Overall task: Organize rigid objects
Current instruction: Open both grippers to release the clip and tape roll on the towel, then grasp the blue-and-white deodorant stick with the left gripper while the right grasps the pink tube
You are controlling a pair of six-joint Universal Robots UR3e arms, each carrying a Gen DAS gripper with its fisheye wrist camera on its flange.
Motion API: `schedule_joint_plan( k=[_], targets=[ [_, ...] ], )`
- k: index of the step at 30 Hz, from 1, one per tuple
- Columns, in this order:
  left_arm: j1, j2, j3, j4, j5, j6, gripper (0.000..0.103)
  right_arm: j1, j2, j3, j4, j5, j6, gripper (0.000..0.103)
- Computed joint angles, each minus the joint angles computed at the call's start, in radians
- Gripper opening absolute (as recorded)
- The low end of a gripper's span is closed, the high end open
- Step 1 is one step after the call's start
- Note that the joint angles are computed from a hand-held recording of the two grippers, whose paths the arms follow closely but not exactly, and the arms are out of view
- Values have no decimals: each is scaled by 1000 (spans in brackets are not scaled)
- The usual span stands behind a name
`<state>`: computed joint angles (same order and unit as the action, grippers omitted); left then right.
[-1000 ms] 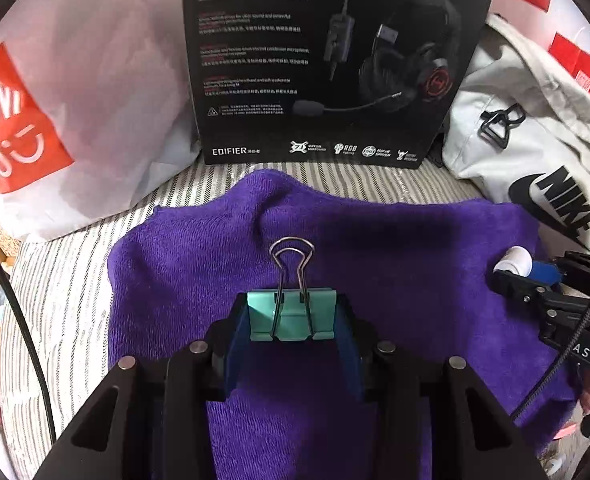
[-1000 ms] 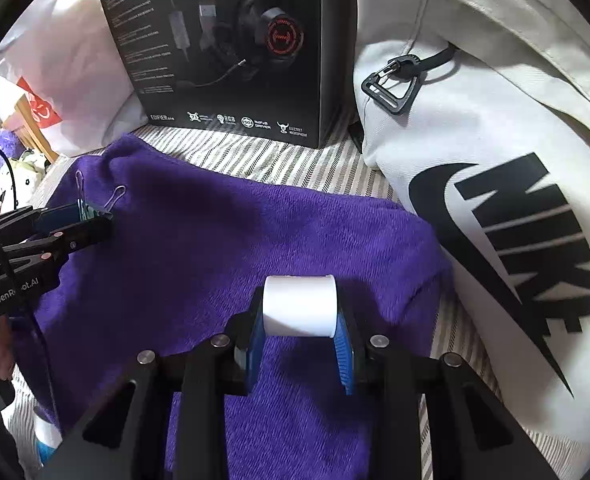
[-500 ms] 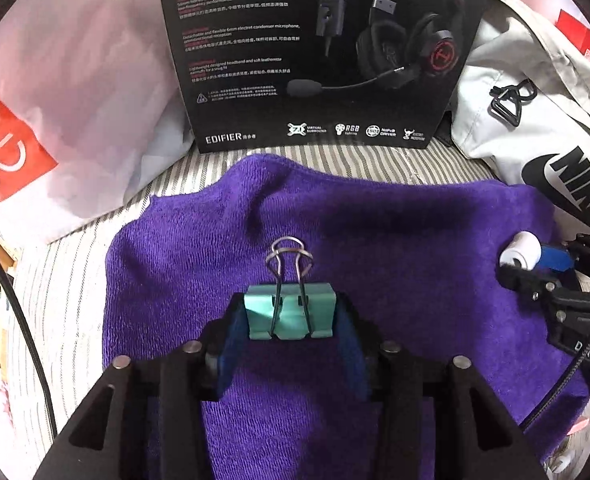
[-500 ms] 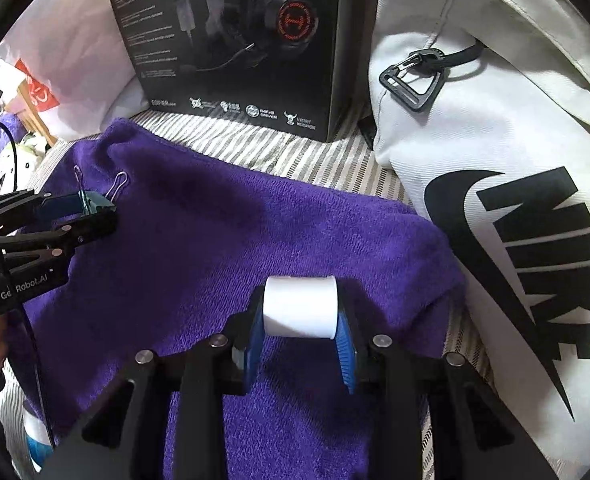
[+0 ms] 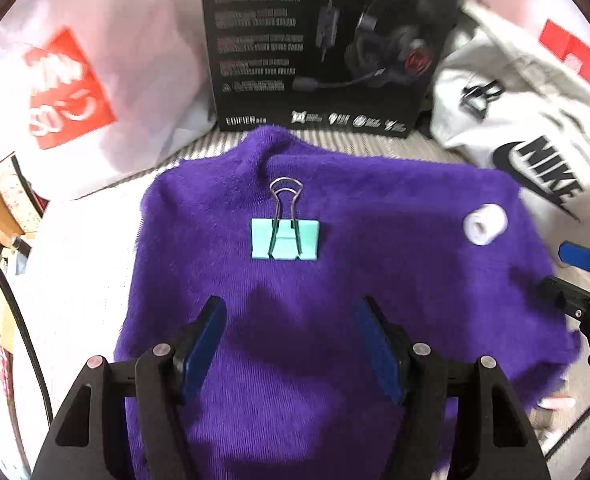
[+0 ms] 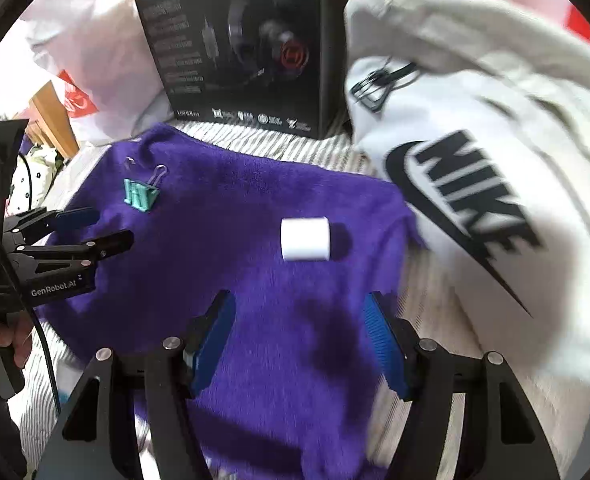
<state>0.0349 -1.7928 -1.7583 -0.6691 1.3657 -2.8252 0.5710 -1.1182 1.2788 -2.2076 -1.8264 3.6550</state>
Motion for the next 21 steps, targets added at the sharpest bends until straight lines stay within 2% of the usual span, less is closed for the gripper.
schedule_joint_plan(
  k=[6, 9, 13, 15, 18, 21],
  targets=[
    [83, 253, -183, -76, -58, 44, 66, 77, -208, 209, 7, -92, 135, 66],
    [171, 450, -298, -193, -120, 115, 66, 117, -308, 316, -9, -108, 224, 66],
    [243, 655, -426, -298, -155, 161, 66, 179, -413, 426, 11, -141, 332, 66],
    [293, 764, -469, -396, -169, 198, 66, 202, -458, 473, 20, -143, 374, 66],
    [305, 798, -521, -413, -177, 194, 66, 242, -519, 537, 26, -148, 433, 66],
    [254, 761, -567, -325, -135, 146, 66, 287, -565, 573, 41, -167, 498, 66]
  ],
)
